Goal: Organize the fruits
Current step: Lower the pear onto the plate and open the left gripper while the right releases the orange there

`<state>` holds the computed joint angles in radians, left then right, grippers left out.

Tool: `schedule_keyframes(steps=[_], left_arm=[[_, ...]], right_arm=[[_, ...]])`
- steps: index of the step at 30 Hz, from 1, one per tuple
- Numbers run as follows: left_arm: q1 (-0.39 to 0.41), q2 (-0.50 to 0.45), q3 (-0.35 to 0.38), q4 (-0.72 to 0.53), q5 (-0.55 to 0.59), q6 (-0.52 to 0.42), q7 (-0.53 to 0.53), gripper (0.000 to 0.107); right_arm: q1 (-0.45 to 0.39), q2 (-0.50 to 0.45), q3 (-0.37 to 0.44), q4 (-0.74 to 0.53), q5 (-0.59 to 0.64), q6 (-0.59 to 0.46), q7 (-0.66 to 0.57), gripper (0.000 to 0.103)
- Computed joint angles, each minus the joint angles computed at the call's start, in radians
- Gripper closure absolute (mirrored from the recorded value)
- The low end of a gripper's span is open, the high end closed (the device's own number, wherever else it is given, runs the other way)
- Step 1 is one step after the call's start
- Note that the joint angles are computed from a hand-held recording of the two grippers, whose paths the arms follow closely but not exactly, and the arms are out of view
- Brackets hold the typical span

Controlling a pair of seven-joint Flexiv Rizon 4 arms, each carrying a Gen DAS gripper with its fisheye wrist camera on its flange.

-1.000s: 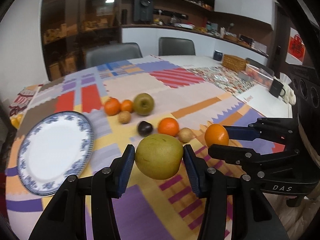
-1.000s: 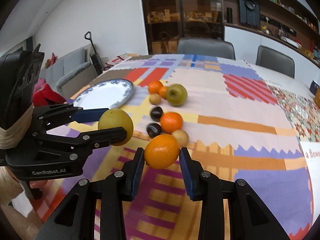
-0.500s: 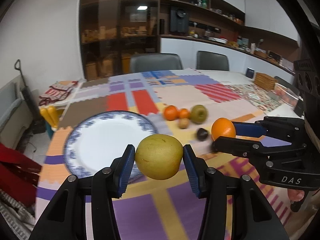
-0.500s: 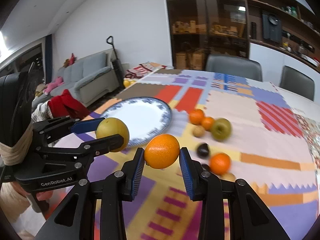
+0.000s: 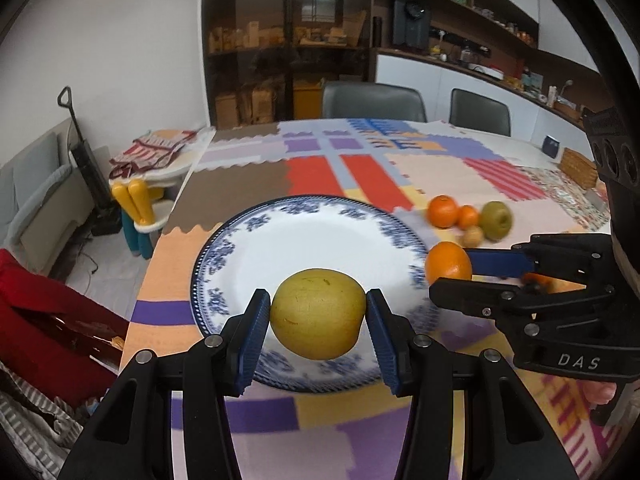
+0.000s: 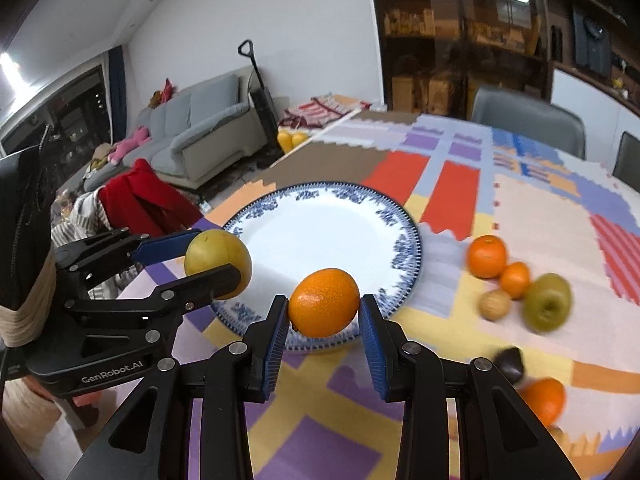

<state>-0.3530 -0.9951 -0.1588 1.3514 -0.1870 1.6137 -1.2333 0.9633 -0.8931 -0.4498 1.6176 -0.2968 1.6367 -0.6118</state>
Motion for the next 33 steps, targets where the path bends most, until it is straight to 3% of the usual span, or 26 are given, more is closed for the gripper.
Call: schedule_keyframes(steps=[10,15,22,24,26,33], left_arm=[[-0.022,-0.119,0.084,-0.234,-0.021,-0.173,-0.036,0.059],[-0.012,-0.132,0.074,-0.259,-0.004,-0.194,-0.039,0.059],[-0.022,-0.132,0.090,-0.271,0.011,-0.209,-0.064,0.056],[-0.023,-0.120,0.090,-0.250,0.014,-0.182,-0.080,0.048],[-0.024,-0.099,0.091,-0.217,0.020,-0.149,-0.089,0.048],[-0.113,0.000,0.216,-0.064,0.038,-0.018,-0.226,0.042]], right_arm=[[-0.197,-0.095,0.203,-0.243,-0.119,-0.197,-0.004,0.066],[-0.247,-0.125,0.263,-0.308,-0.153,-0.253,0.006,0.066],[-0.273,-0.133,0.298,-0.315,-0.174,-0.251,0.011,0.064],[-0.242,-0.119,0.248,-0.284,-0.182,-0.228,0.049,0.059],[-0.206,-0.105,0.189,-0.249,-0.194,-0.198,0.093,0.052],[0.001,-0.035,-0.096,-0.053,-0.210,-0.068,0.225,0.051]])
